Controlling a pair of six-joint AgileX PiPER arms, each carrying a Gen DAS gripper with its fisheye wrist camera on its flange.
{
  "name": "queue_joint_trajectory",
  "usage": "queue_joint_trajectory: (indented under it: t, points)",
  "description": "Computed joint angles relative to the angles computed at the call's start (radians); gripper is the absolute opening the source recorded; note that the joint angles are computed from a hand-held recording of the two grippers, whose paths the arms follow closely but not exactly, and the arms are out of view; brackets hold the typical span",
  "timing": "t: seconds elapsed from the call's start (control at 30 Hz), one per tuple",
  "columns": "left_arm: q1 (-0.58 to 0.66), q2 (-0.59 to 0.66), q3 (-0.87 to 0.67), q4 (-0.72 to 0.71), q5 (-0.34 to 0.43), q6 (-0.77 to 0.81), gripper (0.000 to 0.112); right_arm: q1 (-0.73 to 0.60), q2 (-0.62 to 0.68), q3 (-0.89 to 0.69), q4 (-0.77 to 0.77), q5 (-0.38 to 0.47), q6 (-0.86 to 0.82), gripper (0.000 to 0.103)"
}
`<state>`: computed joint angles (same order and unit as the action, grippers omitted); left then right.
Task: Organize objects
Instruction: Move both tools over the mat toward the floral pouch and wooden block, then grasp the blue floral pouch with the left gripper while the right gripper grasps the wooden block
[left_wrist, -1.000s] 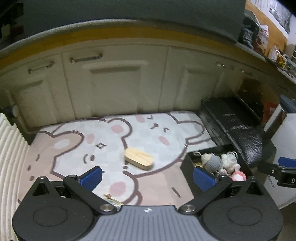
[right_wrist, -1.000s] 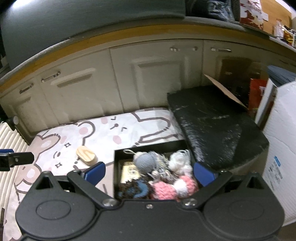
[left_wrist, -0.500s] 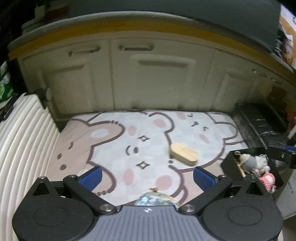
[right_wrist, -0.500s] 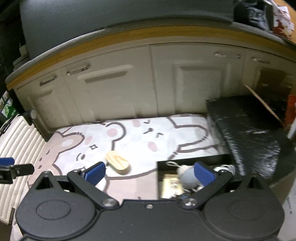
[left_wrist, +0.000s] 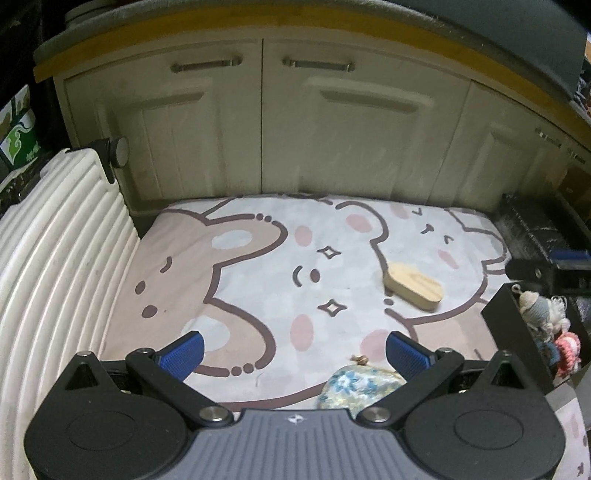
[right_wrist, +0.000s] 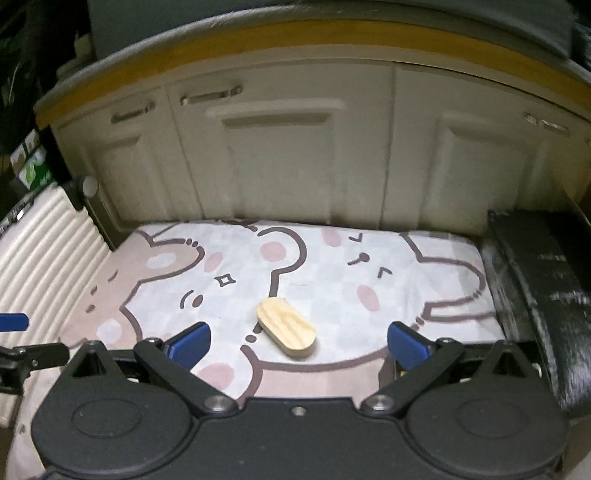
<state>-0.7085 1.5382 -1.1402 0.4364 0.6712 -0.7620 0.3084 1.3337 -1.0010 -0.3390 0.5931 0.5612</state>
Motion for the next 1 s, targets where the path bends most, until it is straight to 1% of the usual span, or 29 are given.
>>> queue_joint_trajectory:
  t: [0.13,0.27,0.4,0.5,0.63,0.7,0.8,0.93,1.0]
  points:
    - [0.025,0.005,0.055,-0.019,-0.075,0.016,0.103,-0.003,0.084,-0.059,0.013,-0.013,-0.04,0.103]
    - [0.044,0.027,0.095,-0.071,-0.148,0.051,0.103,0.005,0.161,-0.11,-0.008,-0.018,-0.048,0.103]
    - [0.045,0.052,0.131,-0.121,-0.215,0.077,0.103,0.002,0.243,-0.166,0.006,-0.013,-0.064,0.103]
    - [0.032,0.077,0.146,-0.13,-0.251,0.078,0.103,0.0,0.313,-0.211,0.006,0.002,-0.066,0.103]
    - [0.024,0.116,0.145,-0.229,-0.281,0.16,0.103,-0.004,0.401,-0.258,0.007,0.012,-0.062,0.103]
    - [0.015,0.132,0.139,-0.256,-0.287,0.188,0.103,-0.008,0.436,-0.272,0.017,0.015,-0.064,0.103]
    - [-0.008,0.16,0.121,-0.24,-0.282,0.18,0.103,-0.024,0.491,-0.299,0.049,0.027,-0.044,0.103]
    - [-0.039,0.197,0.1,-0.197,-0.279,0.16,0.103,-0.063,0.547,-0.348,0.191,0.049,-0.036,0.103]
    - [-0.049,0.215,0.092,-0.192,-0.282,0.163,0.103,-0.072,0.57,-0.372,0.238,0.059,-0.01,0.103]
